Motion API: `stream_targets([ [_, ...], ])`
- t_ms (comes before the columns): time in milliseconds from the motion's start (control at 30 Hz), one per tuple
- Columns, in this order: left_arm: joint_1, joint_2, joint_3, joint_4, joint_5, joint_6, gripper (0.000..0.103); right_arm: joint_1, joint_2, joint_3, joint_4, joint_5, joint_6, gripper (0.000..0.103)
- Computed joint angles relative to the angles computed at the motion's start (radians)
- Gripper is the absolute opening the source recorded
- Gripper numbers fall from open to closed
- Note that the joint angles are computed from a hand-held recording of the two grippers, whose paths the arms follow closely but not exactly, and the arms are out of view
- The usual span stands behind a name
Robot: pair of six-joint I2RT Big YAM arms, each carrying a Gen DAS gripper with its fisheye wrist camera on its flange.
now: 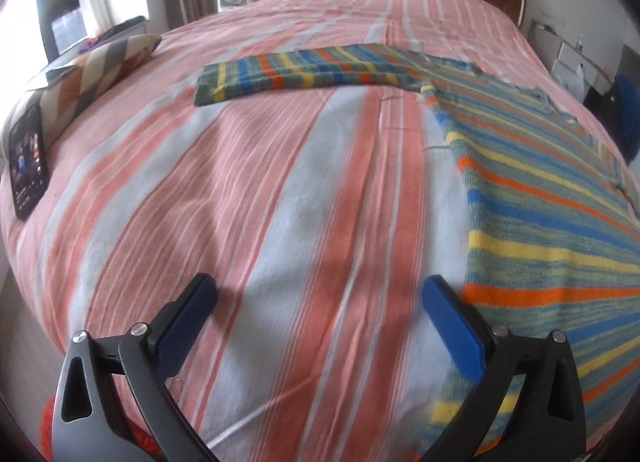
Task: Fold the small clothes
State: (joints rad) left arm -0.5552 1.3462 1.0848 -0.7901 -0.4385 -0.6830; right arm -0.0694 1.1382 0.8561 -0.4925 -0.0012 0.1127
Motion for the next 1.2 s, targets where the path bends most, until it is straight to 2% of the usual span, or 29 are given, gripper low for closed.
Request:
stream_targets([
  [133, -0.003, 0.002, 0.0, -0.002, -0.007, -0.003, 0.103, 0.002, 0.001, -0.005, 0.008, 0.003, -0.013, 0.088],
  [200, -0.009, -0.004, -0.014, 0.018, -0.024, -0.002, 0.103, -0.003, 0.001, -0.004, 0.007, -0.005, -0.011, 0.088],
  [300, -0.024, -0.009, -0.027, 0.033, -0.057, -0.002, 0.103, -0.011, 0.004, 0.022, -0.04, -0.023, -0.012, 0.088],
  [367, -0.026, -0.001, -0.016, 0.015, -0.061, 0.011, 0.103, -0.063, 0.001, 0.055, -0.067, -0.14, 0.021, 0.087],
  [433, -0.013, -0.008, -0.02, 0.027, -0.033, 0.012, 0.103, -0.133, 0.014, 0.102, -0.071, -0.256, 0.061, 0.087],
  [500, -0.004, -0.015, -0.028, 0.044, -0.015, 0.015, 0.103, -0.209, 0.062, 0.183, -0.074, -0.334, 0.087, 0.087],
  [567, -0.003, -0.015, -0.03, 0.049, -0.016, 0.017, 0.103, -0.294, 0.144, 0.287, -0.055, -0.393, 0.143, 0.087],
  [600, -0.005, -0.012, -0.028, 0.048, -0.025, 0.018, 0.103, -0.324, 0.197, 0.345, -0.071, -0.427, 0.162, 0.087],
  [667, -0.009, -0.009, -0.026, 0.047, -0.036, 0.018, 0.103, -0.368, 0.317, 0.471, -0.132, -0.492, 0.204, 0.078],
  [767, -0.011, -0.009, -0.026, 0.05, -0.037, 0.015, 0.103, -0.409, 0.512, 0.654, -0.244, -0.634, 0.295, 0.066],
  [833, -0.013, -0.007, -0.025, 0.05, -0.04, 0.014, 0.103, -0.409, 0.563, 0.699, -0.265, -0.617, 0.331, 0.062],
  [1000, -0.012, -0.003, -0.022, 0.051, -0.049, 0.014, 0.103, -0.369, 0.673, 0.828, -0.396, -0.573, 0.268, 0.05],
  [1067, -0.013, 0.0, -0.02, 0.049, -0.057, 0.01, 0.103, -0.364, 0.688, 0.836, -0.395, -0.568, 0.283, 0.042],
  [1100, -0.015, 0.001, -0.019, 0.048, -0.06, 0.007, 0.103, -0.358, 0.7, 0.853, -0.418, -0.557, 0.268, 0.036],
  [1133, -0.015, 0.003, -0.018, 0.047, -0.063, 0.007, 0.103, -0.354, 0.712, 0.868, -0.442, -0.545, 0.247, 0.012],
  [1167, -0.015, 0.003, -0.018, 0.046, -0.065, 0.006, 0.103, -0.345, 0.725, 0.897, -0.489, -0.509, 0.212, 0.002],
  [1200, -0.015, 0.002, -0.019, 0.048, -0.063, 0.006, 0.103, -0.348, 0.728, 0.911, -0.501, -0.49, 0.193, 0.002],
])
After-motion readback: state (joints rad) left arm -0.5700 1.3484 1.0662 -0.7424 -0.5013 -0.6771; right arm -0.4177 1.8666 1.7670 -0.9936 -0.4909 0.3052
